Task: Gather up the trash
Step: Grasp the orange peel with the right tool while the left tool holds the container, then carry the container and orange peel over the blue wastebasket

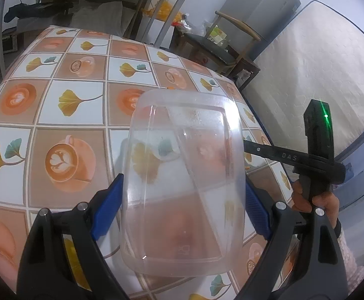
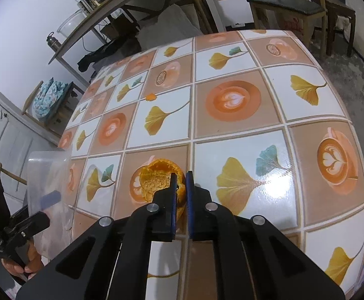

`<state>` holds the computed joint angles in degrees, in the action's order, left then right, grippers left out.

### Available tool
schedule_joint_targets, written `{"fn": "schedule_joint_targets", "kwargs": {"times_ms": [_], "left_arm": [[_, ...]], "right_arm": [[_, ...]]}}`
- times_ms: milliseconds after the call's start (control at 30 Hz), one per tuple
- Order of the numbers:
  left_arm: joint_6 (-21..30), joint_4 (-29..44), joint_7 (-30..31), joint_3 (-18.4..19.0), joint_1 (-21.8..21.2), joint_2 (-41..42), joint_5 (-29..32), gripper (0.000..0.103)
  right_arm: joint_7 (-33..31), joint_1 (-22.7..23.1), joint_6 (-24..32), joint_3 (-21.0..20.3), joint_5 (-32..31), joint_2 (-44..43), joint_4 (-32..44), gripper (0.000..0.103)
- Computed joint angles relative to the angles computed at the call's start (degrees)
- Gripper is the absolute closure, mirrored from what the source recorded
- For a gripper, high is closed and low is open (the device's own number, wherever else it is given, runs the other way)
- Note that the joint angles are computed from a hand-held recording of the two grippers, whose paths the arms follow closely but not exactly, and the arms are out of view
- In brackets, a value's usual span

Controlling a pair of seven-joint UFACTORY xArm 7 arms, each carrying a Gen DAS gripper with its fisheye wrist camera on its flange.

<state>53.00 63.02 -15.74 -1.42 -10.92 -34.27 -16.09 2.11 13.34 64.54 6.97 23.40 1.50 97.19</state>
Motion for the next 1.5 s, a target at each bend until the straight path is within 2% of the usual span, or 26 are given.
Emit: {"fn": "schedule_joint_targets", "kwargs": {"times_ms": [467,633,900,1133,1233,1433,1500], "left_arm": [[0.3,2.1,-1.5,-2.6,-1.0,-0.5,1.8,0.019],[0.5,4.1,-2.2,-4.3,-2.4,-0.4,2.4,0.019],[0.8,9.1,-2.8,-7.4,-5.8,2.6,2.6,0.019],[-0.1,18.7,-2.1,-12.0,-10.2,10.7,3.4,0.019],[0.5,25.9,-2.3,-15.3,-12.6,16.9,5.3,0.019],[3.1,42.7,-5.3,-21.1,-19.5,32.0,13.9,0.019],[4.2,47.3,-6.4,-21.6,-22.6,36.5,16.5,0.019]], "right_arm": [[-1.7,-1.9,-0.1,-3.7,6.0,-11.4,-8.6,0.096],[-2.9,-2.8,0.1,-6.7,7.8,-18.8,-14.1,0.096],[-2.3,-5.1,0.6,-12.3,7.0,-31.7,-21.8,0.096],[-0.3,-10.0,2.1,-18.8,2.0,-43.7,-28.1,0.096],[0.6,-13.0,3.0,-22.3,-0.7,-48.5,-30.6,0.096],[1.8,-19.4,4.6,-30.0,-5.9,-55.6,-35.5,0.096],[1.8,-21.4,5.2,-32.5,-7.4,-57.0,-37.2,0.096]]}}
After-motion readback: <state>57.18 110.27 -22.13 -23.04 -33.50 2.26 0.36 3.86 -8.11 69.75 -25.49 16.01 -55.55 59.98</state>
